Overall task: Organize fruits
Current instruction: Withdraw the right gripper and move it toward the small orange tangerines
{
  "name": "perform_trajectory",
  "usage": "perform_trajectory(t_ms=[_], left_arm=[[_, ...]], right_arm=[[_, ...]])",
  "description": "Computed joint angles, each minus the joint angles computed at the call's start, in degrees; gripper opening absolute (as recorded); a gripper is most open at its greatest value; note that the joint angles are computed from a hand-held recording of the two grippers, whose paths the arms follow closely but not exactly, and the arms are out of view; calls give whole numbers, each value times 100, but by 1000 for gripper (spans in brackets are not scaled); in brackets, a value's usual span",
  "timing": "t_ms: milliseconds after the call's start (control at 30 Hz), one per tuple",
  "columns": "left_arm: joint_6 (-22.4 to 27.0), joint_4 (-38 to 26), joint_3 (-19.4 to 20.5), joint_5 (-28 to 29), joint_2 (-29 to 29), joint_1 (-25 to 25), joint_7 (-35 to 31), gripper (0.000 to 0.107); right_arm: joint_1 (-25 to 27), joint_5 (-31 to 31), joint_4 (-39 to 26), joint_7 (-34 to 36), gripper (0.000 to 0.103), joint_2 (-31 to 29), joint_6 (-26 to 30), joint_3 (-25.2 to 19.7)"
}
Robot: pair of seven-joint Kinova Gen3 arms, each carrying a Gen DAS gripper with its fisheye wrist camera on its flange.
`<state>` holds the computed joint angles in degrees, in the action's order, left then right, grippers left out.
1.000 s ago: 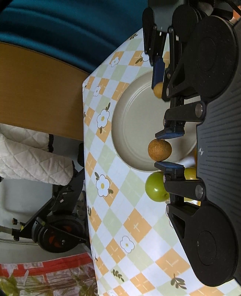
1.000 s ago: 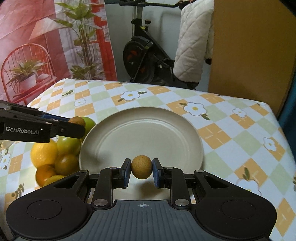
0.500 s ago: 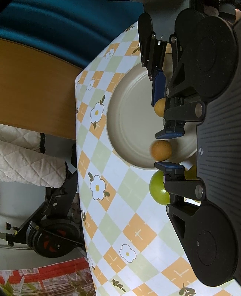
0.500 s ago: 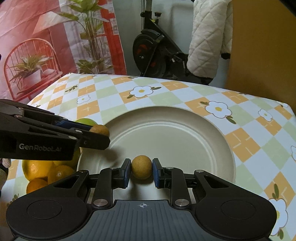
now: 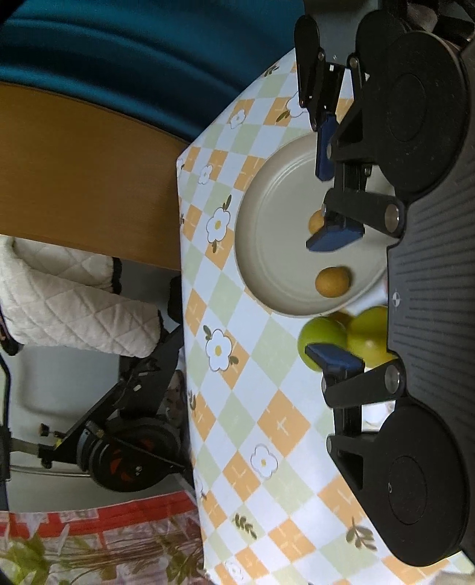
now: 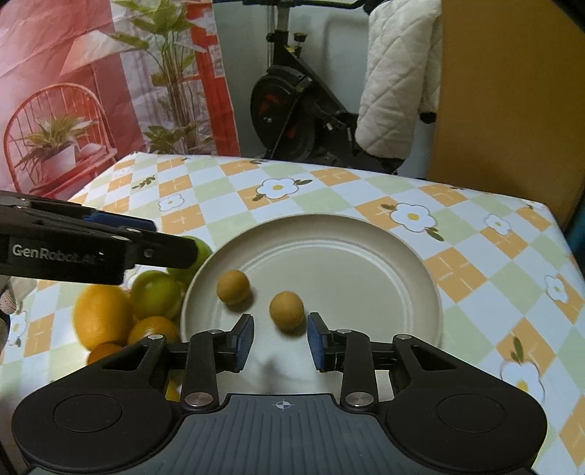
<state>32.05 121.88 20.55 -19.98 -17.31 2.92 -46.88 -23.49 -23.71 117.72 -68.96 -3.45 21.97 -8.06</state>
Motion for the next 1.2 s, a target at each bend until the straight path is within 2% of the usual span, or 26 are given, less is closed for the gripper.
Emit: perform_trajectory(t_ms=[200,400,533,733,1200], left_arm=[[544,102,233,136,-663,-13,75,60],[1027,225,359,527,-1307,-94,67,60],[1207,317,405,774,-1682,-171,-14,60],[1379,437,438,1169,-2103,-272,-147,60],[1426,691,538,1761,-2516,-456,-389,60]], right_arm=[[-62,445,355,-841,31,-671,70,-192],[-260,721,709,-1527,31,-1235,147,-336],[-283,951,839,-2048,31,-1503,309,-599],[-394,1199,944,-2584,31,-1751,523,-811],[-626,1447,1015,-2999,32,-1900,845,-977]])
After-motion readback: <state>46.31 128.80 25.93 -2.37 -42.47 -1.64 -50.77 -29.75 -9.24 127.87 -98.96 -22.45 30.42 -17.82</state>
